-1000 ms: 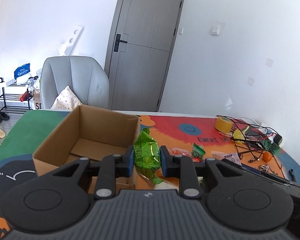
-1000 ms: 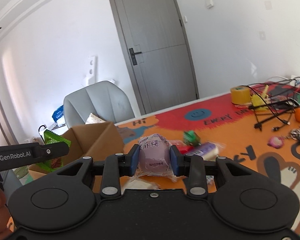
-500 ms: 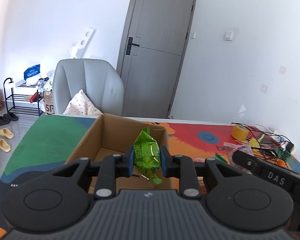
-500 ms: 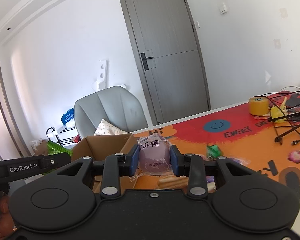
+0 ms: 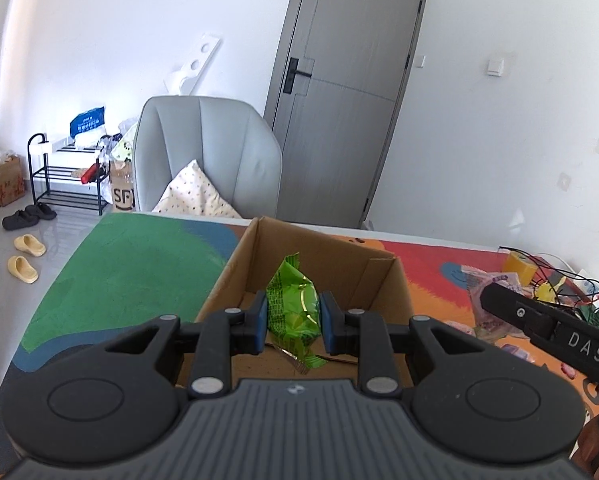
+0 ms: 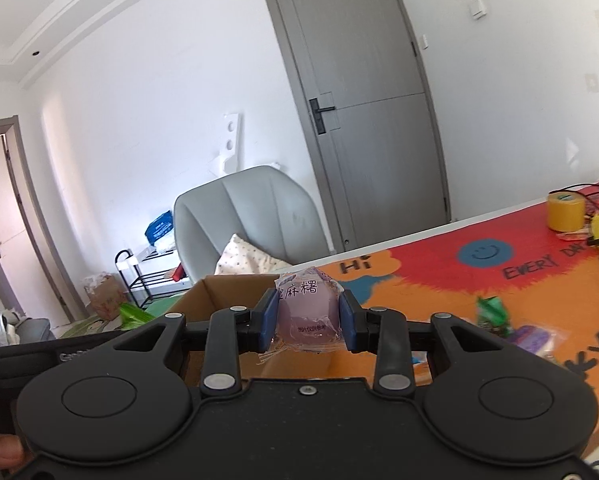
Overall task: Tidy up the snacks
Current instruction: 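Carry the green wrapper into the box and open the left gripper while the right carries the pink bag, then release the pink bun bag into the box with the right gripper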
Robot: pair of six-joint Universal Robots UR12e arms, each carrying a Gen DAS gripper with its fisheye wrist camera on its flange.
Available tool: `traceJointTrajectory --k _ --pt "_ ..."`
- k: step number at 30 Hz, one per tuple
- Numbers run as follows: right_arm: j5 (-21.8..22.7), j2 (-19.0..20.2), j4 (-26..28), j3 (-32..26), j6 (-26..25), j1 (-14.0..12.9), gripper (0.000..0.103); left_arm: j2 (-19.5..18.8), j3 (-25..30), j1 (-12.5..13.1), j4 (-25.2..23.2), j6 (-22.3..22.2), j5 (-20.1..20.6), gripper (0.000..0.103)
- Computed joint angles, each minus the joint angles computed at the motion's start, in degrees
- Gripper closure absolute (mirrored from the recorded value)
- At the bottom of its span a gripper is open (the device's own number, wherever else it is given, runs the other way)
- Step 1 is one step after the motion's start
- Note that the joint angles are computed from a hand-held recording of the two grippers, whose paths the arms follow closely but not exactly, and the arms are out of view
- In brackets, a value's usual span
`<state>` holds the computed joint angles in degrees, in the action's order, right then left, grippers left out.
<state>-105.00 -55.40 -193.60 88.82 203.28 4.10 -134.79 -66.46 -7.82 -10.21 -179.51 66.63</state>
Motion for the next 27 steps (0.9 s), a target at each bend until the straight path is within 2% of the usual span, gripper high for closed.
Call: traceJointTrajectory --k 3,6,11,14,15,17,19,20,22,24,27 --pt "1.15 0.67 0.80 -1.09 0.86 0.09 0.069 -0.27 0.34 -0.34 0.19 0.91 2.78 0.077" --pt "2.46 1.18 1.38 -1.96 1.52 0.11 0.069 -0.14 0.35 -0.21 0.05 1.40 3.24 0.073" --pt "5.10 1.81 2.07 -3.25 1.97 0.09 0.069 0.40 -0.25 0.24 -0.21 -0.82 4.50 0.072" --pt "6.94 2.07 1.71 -3.71 2.53 0.00 0.067 0.64 -0.46 0.63 -0.59 -2.37 5.01 0.066" --pt "7.52 2.29 0.98 -3.92 2.32 -0.03 0.062 0.79 -0.69 0.69 -0.48 -2.94 5.51 0.063" --pt "6.98 2.65 -0.75 -4.11 1.44 0.16 0.057 1.05 -1.05 0.64 -0.22 -3.69 7.17 0.054" --pt "6.93 2.48 -1.23 -3.85 0.88 0.21 0.047 1.42 -1.72 0.52 0.72 -4.09 8.87 0.038" --pt "6.70 2.31 -1.54 -3.53 1.32 0.20 0.042 1.57 -2.09 0.54 1.39 -4.30 8.97 0.034" --pt "6.26 1.90 -1.59 -2.93 2.30 0.19 0.037 1.82 -2.50 0.48 2.02 -4.75 9.32 0.021" --pt "5.75 1.51 -1.55 -2.26 2.75 0.17 0.024 2.03 -2.87 0.23 2.69 -4.86 10.56 0.017" --pt "4.69 1.12 -3.53 -1.06 2.92 0.30 0.009 2.46 -3.62 -0.12 3.66 -5.22 12.31 0.016"
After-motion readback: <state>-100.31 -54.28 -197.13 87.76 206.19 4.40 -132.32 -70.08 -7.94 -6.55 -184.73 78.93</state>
